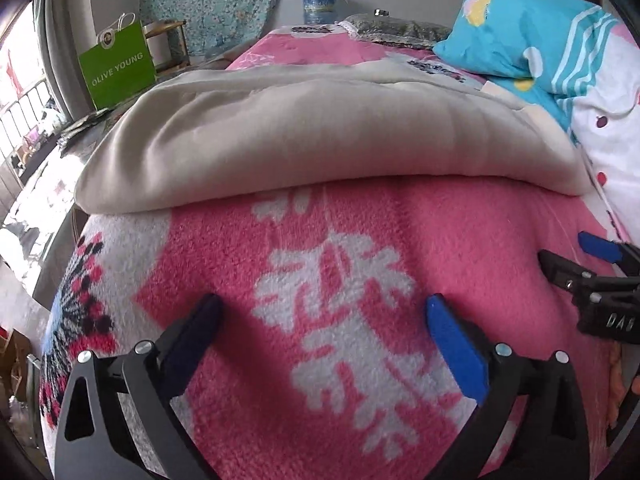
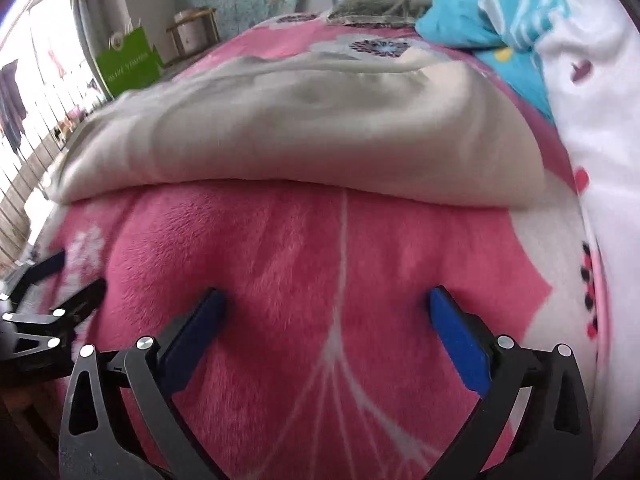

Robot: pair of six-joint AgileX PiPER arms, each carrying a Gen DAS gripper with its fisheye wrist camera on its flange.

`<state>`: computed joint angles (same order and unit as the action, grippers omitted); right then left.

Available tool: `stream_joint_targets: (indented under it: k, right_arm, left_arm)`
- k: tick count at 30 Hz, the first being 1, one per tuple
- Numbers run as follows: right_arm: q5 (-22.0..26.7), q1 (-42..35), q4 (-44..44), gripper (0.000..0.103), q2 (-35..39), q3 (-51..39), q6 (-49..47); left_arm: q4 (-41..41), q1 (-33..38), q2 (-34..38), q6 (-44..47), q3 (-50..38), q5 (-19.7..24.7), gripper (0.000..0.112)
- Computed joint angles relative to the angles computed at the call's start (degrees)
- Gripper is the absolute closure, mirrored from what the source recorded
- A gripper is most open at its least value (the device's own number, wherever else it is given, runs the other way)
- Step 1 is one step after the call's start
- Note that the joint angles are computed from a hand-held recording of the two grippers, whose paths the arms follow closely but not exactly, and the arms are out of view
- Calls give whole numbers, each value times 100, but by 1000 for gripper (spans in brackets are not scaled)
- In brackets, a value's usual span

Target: Fold large clothes

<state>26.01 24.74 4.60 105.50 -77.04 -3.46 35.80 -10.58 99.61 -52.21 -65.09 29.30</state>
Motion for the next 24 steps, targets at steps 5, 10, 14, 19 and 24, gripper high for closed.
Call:
stream_joint_targets:
  k: [5,10,14,19,24]
  right_arm:
    - [-225,1,-75,6,-159,301,33]
    - [-196,93,-282,6,-159,243,278]
    - [-221,102,-268,6,-236,320,289]
    - [-312,171,-662,6,-279,369,638]
    - [-287,150,-472,6,-321,396,530]
  left_arm:
    - [-374,165,159,238,-172,-139,13]
    - [18,67,192,-130,-171,-81,13]
    - [207,-30,192,-263,-230,103,13]
    - [104,-25,161,-167,-251,124,13]
    - [92,-72,218,-110,-362,283,13]
